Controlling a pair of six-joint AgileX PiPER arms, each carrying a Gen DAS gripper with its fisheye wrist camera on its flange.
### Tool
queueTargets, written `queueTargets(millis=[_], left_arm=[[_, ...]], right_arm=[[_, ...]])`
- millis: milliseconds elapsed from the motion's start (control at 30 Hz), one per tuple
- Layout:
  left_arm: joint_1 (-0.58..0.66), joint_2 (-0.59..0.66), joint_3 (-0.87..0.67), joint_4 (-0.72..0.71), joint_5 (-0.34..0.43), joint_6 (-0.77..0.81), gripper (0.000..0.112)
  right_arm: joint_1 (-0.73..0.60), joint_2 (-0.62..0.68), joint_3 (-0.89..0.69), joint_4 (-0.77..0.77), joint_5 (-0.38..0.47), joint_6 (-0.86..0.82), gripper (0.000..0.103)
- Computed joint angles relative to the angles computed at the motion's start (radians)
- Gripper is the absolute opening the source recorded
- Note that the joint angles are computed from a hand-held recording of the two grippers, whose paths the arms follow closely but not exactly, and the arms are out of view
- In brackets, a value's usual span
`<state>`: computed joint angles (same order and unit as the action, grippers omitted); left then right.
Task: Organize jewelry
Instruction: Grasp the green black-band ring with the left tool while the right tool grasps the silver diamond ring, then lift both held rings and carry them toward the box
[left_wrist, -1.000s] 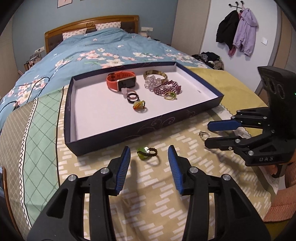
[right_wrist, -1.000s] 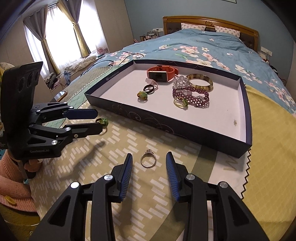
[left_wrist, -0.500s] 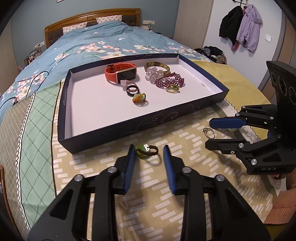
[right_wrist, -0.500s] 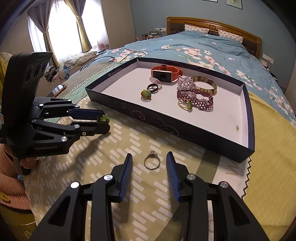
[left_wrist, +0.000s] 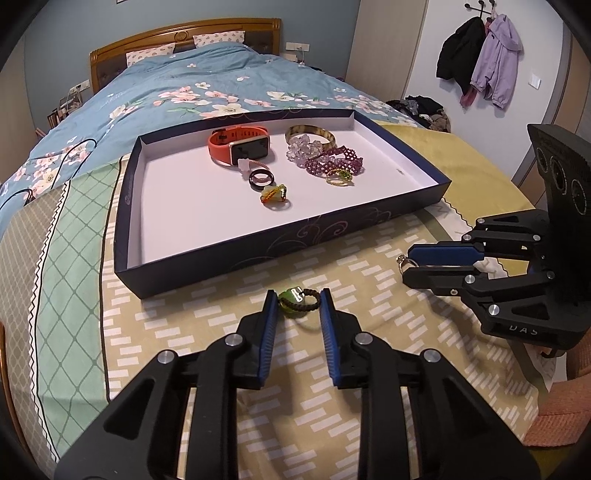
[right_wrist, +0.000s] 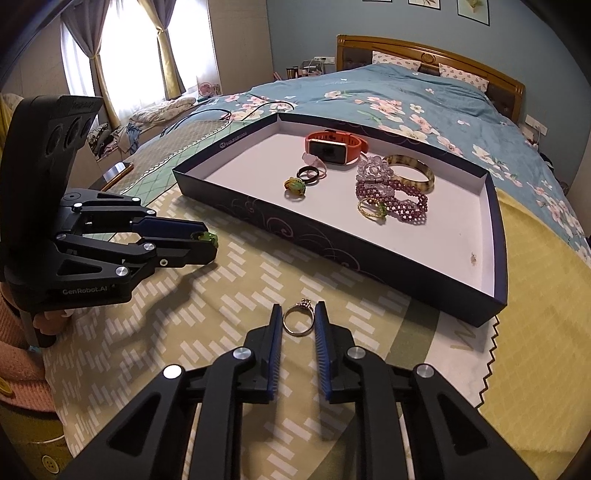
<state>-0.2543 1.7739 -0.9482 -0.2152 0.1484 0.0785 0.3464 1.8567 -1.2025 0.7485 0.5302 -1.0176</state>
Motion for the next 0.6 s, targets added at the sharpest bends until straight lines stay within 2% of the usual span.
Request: queueTargets(millis=[600], left_arm=[[-0.006, -0.035, 0.042, -0.210, -0.020, 0.190, 0.023]], right_arm=[[-0.045, -0.026, 0.038, 0.134, 0.038, -0.097, 0.016]])
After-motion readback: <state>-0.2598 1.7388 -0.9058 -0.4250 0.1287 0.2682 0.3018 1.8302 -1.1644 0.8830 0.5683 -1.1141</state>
